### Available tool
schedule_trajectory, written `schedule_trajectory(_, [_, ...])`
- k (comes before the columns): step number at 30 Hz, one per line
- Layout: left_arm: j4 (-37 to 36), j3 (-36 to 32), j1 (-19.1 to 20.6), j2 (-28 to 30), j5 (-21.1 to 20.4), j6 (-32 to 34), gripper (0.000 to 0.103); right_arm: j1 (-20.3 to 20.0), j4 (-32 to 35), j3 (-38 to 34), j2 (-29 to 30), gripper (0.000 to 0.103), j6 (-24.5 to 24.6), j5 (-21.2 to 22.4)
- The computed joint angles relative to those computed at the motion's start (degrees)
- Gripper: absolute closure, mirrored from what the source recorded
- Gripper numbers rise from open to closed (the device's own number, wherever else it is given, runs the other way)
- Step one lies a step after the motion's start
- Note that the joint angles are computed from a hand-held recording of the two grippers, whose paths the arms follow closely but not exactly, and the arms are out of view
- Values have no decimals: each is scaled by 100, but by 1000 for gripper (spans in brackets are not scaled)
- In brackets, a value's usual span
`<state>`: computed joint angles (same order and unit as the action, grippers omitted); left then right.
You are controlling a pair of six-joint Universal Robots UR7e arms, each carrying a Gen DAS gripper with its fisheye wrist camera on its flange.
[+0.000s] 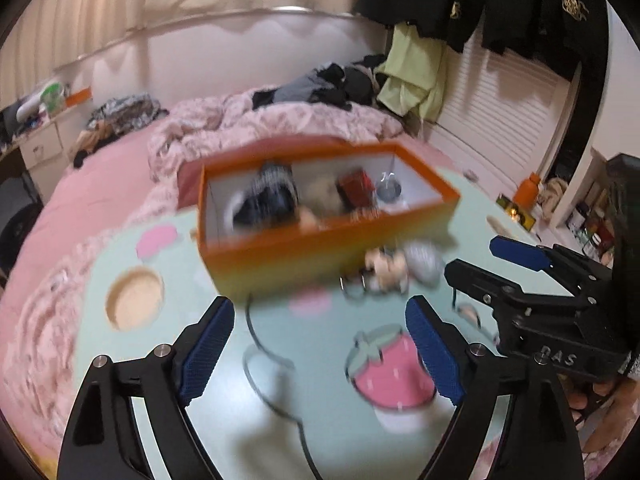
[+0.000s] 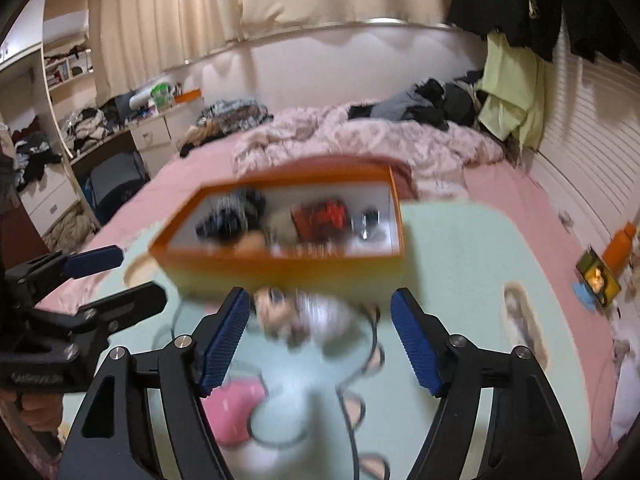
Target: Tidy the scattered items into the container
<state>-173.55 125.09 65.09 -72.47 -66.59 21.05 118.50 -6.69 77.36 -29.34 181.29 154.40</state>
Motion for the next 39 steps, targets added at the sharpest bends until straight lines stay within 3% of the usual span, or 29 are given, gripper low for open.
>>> schedule_trajectory(5, [-270, 212, 45, 225, 221, -105, 16, -90, 736, -177, 335, 30, 915, 15])
schedule_trajectory(12, [-251, 184, 98, 512, 453, -290, 15, -164, 1143, -341, 554, 30, 1345, 306])
schedule_trajectory(16, [-233, 219, 70, 554, 523, -228, 1, -159, 1150, -441, 660, 29, 1251, 558])
schedule_trajectory(20, [-311, 243, 67, 570, 520, -227, 1, -147, 1666, -851, 970, 25, 1457, 892])
schedule_trajectory(39, [-371, 227, 93, 606, 505, -209, 1, -143, 1582, -779, 942, 25, 1428, 887])
